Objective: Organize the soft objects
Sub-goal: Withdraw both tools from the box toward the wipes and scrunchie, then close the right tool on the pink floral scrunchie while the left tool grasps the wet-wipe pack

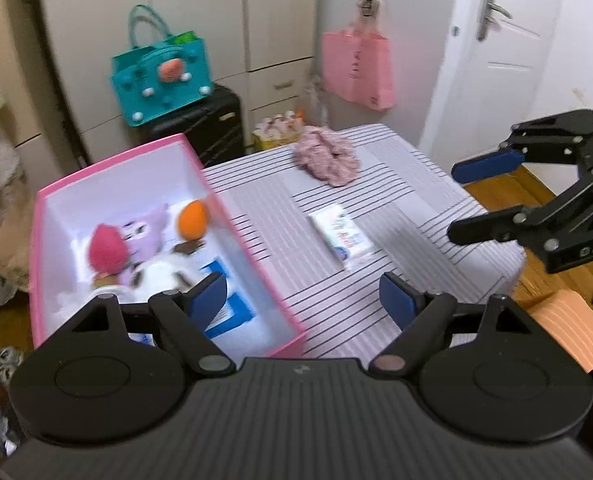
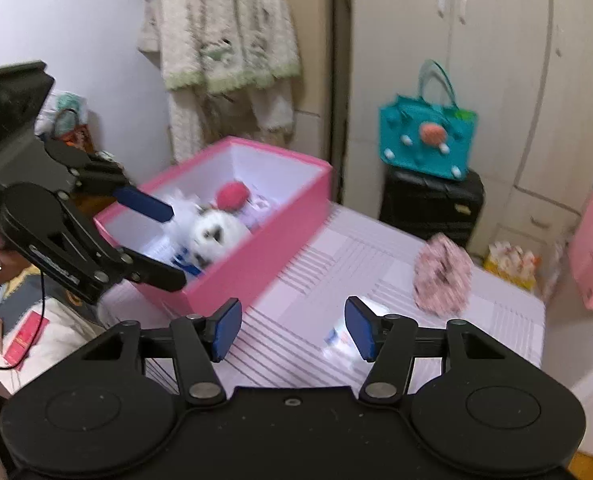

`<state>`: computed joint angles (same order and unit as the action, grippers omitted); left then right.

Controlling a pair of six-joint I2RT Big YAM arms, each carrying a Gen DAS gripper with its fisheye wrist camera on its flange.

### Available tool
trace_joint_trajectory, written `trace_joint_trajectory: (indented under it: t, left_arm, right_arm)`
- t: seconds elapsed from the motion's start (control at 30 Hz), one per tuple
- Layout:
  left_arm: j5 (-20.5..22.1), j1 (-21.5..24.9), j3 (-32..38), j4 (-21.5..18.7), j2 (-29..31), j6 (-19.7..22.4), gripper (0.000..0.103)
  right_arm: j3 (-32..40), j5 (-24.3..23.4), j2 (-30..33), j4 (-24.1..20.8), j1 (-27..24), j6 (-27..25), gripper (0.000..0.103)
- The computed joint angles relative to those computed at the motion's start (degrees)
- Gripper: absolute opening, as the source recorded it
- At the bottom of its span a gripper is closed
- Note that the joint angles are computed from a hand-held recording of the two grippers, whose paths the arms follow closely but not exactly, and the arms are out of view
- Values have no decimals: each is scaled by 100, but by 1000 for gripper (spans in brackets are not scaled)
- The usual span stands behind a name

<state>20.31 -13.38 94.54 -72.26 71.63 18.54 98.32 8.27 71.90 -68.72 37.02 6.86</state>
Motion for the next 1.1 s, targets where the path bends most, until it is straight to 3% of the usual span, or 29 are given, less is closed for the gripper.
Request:
trace_joint_trajectory:
  t: [0.17,0.33,0.53,0.67,0.8,1.0,1.1]
  left_arm:
    - [186,-355,-57,235,92,-71,83]
    - [254,-600,-95,519,206,-347,83]
    - [-476,-953,-124,675,396,-561,83]
    - [-516,-1014,-59,665,593,-742,83]
    - [-733,-1160,-207,985,671,-1084,83]
    - [-723,-1334,-443,1459,789,-1897,83]
    - [-1103,-1473,-534,1693,866,-2097,83]
  right_arm:
    - [-375,-41,-239,-47,-274,71,64]
    - [-664,-407,-377,62,-684,105,65]
    - [-922,-941,-427,199,-1207,23,68]
    - [-1226,-1344,-438,412,-1560,2,68]
    - [-1425,-1650,-380,673,-1853,22,68]
    - [-1503,-1591,-178,986,-2115,-239,70]
    - [-1555,-1693,-79,1205,-2233,-336,71]
